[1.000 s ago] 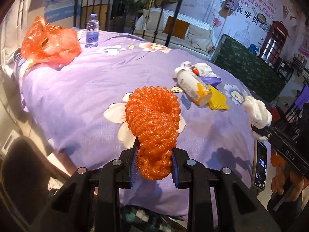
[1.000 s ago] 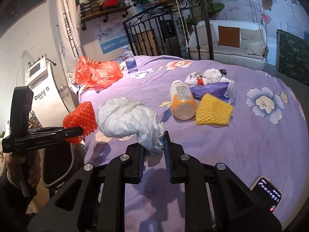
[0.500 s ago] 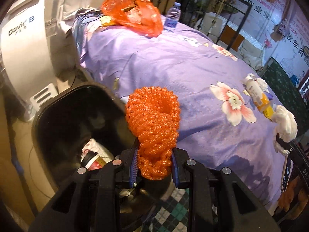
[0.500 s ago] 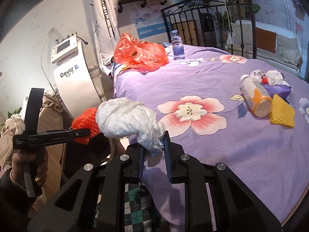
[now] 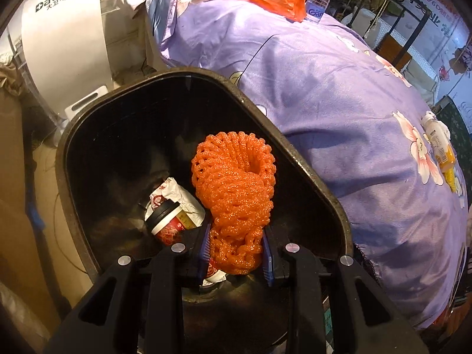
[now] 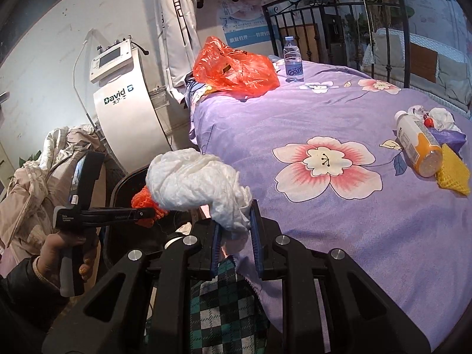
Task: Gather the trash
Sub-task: 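Drop the orange net into the bin with the left tool while the right tool drops the tissue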
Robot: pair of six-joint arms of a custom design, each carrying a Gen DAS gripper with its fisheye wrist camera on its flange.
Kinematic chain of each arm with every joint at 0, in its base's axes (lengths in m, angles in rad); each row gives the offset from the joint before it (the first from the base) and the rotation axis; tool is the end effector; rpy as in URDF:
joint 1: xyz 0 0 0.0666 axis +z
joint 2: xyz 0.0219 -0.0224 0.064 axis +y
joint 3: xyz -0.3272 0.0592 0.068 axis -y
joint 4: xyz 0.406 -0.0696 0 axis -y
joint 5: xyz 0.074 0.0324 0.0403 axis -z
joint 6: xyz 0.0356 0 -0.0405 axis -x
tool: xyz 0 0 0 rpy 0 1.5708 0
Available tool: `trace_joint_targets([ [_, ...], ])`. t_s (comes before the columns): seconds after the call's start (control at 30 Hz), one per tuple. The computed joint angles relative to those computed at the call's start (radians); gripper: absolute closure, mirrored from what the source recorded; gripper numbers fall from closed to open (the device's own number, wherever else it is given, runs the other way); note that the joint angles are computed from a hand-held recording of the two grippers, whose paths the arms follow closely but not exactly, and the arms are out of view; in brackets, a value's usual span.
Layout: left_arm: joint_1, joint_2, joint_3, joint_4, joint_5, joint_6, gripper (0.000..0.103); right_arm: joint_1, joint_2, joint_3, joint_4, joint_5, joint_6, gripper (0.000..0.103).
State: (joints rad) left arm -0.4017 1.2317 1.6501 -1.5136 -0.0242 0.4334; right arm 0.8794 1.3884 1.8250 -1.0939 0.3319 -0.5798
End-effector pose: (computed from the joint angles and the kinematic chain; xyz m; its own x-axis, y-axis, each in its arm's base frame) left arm 0.3667 -0.1553 0.5292 -0.9025 -0.0728 -0.4246 0.0018 0.9850 -0.1728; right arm 0.3169 0.3640 0.5705 -0.6348 0.0454 -0.7713 -0.2583 0.9284 0.2672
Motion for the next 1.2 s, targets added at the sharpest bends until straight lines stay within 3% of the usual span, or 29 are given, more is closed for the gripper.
trace_joint_targets([
  [0.07,0.012,0.017,0.003,-0.025,0.022,0.004,0.071,0.000,-0.001,-0.002,0.000,-0.001,-0.003,0.084],
  [0.17,0.028,0.018,-0.008,-0.033,0.056,0.018,0.054,-0.003,0.003,0.002,-0.001,-0.005,-0.001,0.084],
  [0.23,0.023,0.015,-0.010,-0.030,0.040,0.014,0.035,-0.003,0.004,0.001,-0.001,-0.009,-0.002,0.084],
  [0.33,0.020,-0.002,-0.020,-0.011,0.030,0.007,0.028,-0.004,0.011,0.004,-0.002,-0.020,0.000,0.084],
  [0.57,0.028,-0.027,-0.016,0.029,0.013,0.049,0.023,-0.004,0.052,0.038,-0.007,-0.064,0.022,0.084],
  [0.8,0.040,-0.060,0.001,0.066,-0.081,0.084,0.020,-0.001,0.141,0.126,0.004,-0.159,0.067,0.084],
  [1.03,0.063,-0.077,0.013,0.089,-0.129,0.101,0.019,0.015,0.275,0.271,-0.027,-0.250,0.119,0.084],
  [1.2,0.093,-0.095,0.015,0.114,-0.145,0.121,0.019,0.022,0.410,0.426,-0.102,-0.302,0.153,0.084],
])
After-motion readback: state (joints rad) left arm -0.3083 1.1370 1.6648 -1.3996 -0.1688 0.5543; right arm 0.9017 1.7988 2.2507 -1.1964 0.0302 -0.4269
